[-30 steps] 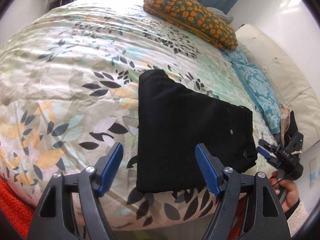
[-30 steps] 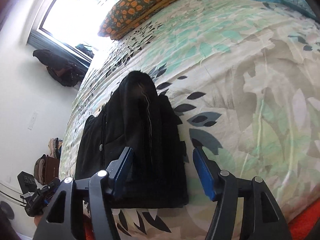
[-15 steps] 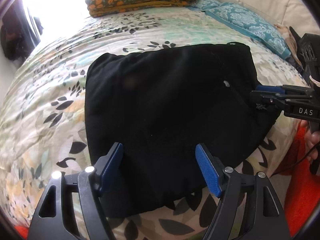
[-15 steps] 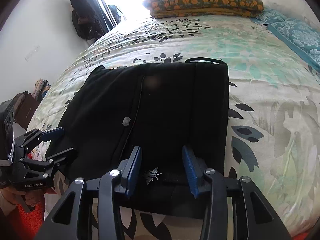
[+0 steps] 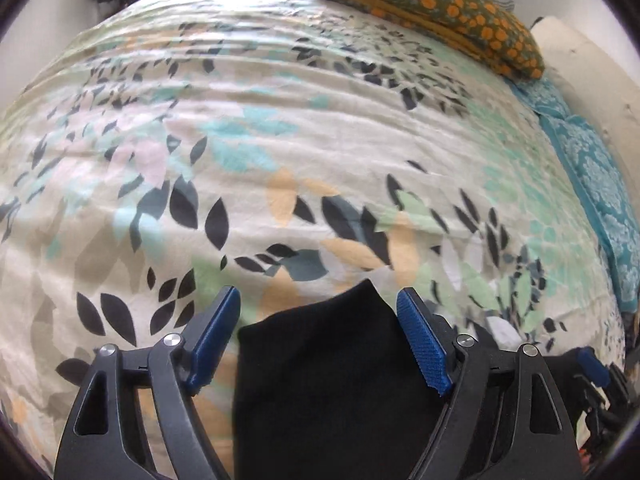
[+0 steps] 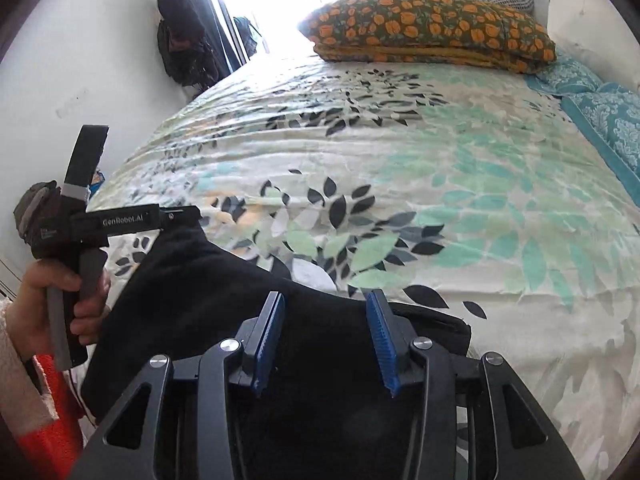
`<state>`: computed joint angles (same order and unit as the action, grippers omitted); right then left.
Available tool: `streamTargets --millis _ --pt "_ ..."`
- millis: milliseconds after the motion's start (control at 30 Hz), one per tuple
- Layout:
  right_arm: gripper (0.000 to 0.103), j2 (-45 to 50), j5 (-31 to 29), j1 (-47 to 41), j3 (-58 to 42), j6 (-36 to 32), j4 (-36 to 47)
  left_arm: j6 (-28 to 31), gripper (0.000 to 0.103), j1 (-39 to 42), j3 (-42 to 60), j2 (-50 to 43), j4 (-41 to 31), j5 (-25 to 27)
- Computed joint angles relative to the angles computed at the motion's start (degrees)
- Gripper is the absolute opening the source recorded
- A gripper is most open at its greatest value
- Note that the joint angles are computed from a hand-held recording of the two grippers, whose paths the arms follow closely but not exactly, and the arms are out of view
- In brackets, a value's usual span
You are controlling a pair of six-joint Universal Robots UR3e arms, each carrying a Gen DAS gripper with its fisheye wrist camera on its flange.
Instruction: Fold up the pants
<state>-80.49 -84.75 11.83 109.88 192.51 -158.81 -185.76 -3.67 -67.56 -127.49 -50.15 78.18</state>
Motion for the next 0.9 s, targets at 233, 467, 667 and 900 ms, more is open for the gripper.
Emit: streamTargets --millis 233,467,667,900 --pt "0.040 0.13 1.02 -0.93 8.34 1.67 -14.13 -1.70 0.084 0.53 -5.53 0.91 7.55 0.01" --pt "0.059 -14.63 1.75 -2.76 8.64 5.30 -4.00 4.92 0.084 3.15 -14.01 17.10 3.51 -5.37" --pt "0.062 -27.52 -3.49 7.11 8.61 11.07 12.75 17.57 0.084 4.79 -33.56 43.21 -6.26 -10.93" --pt "0.061 -24.43 -3.06 16.96 17.42 22.70 13.98 20.73 0.084 -1.63 -52.53 54.26 -1.67 -2.85"
